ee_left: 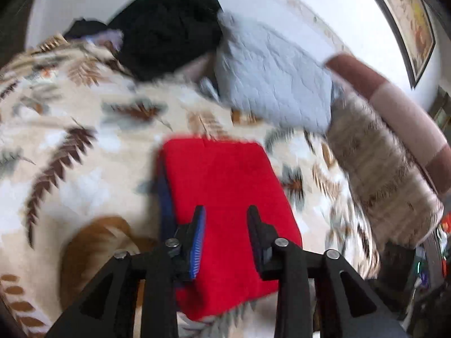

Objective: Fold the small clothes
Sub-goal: 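Press the folded red sweater strip flat with both tools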

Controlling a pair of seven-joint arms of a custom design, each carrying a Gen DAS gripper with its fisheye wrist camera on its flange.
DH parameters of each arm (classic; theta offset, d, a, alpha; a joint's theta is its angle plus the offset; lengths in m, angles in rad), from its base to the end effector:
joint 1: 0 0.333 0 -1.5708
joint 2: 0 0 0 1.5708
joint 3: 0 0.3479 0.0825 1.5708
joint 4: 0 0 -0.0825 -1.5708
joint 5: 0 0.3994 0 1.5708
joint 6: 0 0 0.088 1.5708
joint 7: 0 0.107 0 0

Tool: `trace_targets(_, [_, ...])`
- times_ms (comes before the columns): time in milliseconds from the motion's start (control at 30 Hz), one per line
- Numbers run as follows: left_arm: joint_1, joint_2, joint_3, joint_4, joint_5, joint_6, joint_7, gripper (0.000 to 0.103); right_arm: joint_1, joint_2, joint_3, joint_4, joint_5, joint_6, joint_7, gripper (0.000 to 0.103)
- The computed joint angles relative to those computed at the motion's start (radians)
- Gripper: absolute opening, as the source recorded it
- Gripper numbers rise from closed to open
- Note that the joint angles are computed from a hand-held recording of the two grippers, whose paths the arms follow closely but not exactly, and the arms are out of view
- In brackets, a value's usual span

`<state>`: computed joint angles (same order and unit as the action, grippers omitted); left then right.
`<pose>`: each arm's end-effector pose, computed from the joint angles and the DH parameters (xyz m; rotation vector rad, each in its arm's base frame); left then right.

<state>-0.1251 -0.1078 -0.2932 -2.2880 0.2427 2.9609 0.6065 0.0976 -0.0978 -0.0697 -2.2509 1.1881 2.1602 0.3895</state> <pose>0.5004 -0.2451 0.5080 -2.1909 1.5926 -1.0692 0.5284 0.0513 0.4512 -1.8664 1.1156 0.2352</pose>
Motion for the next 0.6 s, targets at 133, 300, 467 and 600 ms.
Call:
trace_targets(133, [-0.016, 0.078, 0.011, 0.057, 0.059, -0.243, -0.084, 0.035, -0.046, 0.092, -0.027, 0.080, 0.045, -0.092, 0.155, 0.073])
trace_targets(300, [-0.021, 0.021, 0.010, 0.082, 0.283, -0.245, -0.243, 0.038, -0.116, 0.206, -0.010, 0.192, 0.036, -0.190, 0.328, 0.073])
trace_targets(467, [-0.030, 0.105, 0.028, 0.182, 0.404, -0.208, -0.284, 0.057, -0.153, 0.311, 0.039, 0.315, 0.024, -0.245, 0.435, 0.073])
trace_targets(600, [-0.101, 0.209, 0.086, 0.259, 0.352, -0.380, -0.182, 0.057, -0.167, 0.414, 0.082, 0.431, 0.002, -0.291, 0.542, 0.073])
